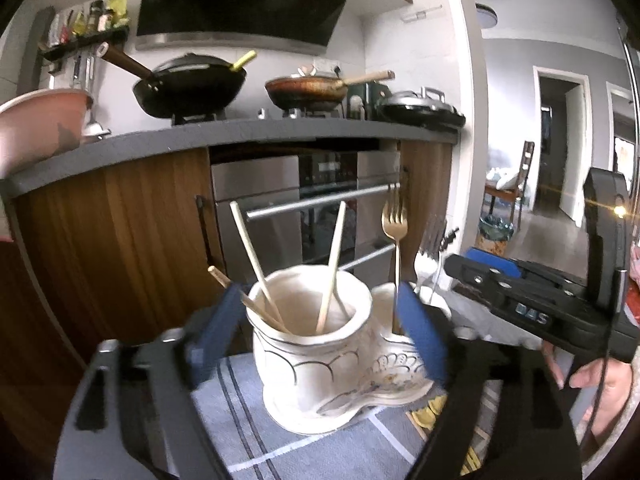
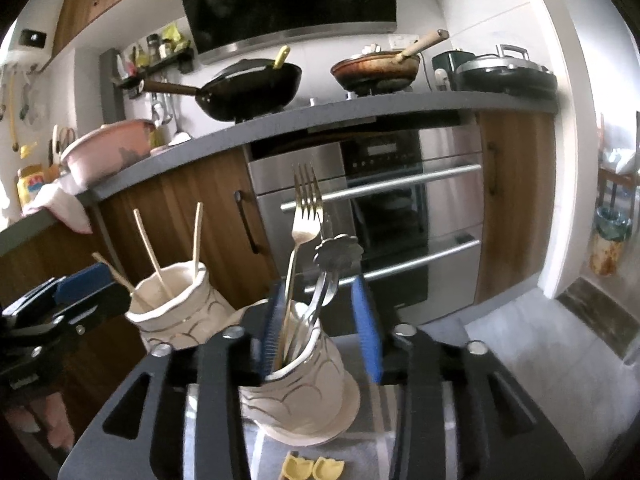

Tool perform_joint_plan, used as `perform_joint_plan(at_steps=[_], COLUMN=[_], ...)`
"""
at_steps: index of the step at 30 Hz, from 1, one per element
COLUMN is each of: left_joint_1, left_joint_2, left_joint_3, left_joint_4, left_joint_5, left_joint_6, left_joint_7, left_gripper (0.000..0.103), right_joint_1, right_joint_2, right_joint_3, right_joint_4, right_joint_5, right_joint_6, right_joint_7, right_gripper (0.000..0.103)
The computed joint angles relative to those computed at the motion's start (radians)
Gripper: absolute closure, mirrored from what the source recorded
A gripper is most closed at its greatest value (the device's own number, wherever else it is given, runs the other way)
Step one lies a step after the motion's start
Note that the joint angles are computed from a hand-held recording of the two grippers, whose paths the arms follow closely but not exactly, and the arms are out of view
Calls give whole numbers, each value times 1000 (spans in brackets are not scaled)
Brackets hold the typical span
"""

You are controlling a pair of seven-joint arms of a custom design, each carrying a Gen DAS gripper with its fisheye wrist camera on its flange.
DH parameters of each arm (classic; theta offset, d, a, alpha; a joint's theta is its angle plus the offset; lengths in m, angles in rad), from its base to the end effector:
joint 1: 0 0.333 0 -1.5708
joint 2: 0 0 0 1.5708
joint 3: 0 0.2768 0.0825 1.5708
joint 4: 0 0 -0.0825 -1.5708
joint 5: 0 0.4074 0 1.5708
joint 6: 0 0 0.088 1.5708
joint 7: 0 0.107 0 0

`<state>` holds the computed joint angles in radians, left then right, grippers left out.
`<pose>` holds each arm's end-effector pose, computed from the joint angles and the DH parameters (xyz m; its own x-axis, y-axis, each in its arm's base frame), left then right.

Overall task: Organize utensils
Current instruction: 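Open the left gripper over the tall pot while the right drops the silver spoon into the smaller pot, then move both grippers back down over the remaining utensils on the cloth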

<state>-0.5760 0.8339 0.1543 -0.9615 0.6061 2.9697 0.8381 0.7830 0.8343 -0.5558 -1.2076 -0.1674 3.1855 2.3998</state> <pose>0.6919 -0.4154 0.4750 -0.3278 -0.9445 -0.0223 -0.3121 0.1306 -0.9410 0.7072 0.3517 0.4305 0.1722 -0.9589 -0.2255 -0.3563 0.1528 -0.9218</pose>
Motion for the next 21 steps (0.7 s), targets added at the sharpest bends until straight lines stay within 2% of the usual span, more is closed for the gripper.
perform_joint_plan(at_steps=[2,4,5,6,9,12,14,16,18,21], left_joint_1=[-42,-75,-77,-91,-104,-115,-100,-62,-13,30], left_joint_2=[-26,-53,-64,-87,-141,-189,-210,-230,-241,-246], left_joint_3=[75,133,137,156,166,166,130,59,-29,-114], left_joint_4=[-40,-79,-92,-125,-202,-270,-298,-331,-357,-383], left_joint_5=[41,92,109,135,202,272,293,284,241,175], left_joint_6=[20,39,43,53,74,83,68,50,25,-5], left_joint_7=[-89,-178,-198,-238,-302,-342,-335,-280,-182,-58], left_gripper=[7,5,5,5,5,5,5,5,5,5], right_joint_1=[38,98,130,164,237,275,277,267,249,213], right_joint_2=[-31,-54,-60,-67,-90,-127,-158,-190,-221,-265], right_joint_3=[-39,-104,-140,-177,-247,-266,-248,-217,-180,-122], right_joint_4=[-66,-135,-165,-198,-281,-354,-393,-424,-454,-490], right_joint_5=[5,33,51,70,123,163,181,194,194,160], right_joint_6=[40,73,89,102,108,101,88,64,45,11], right_joint_7=[11,9,8,5,-15,-47,-76,-108,-129,-136], right_gripper=[40,29,23,21,15,12,11,11,11,11])
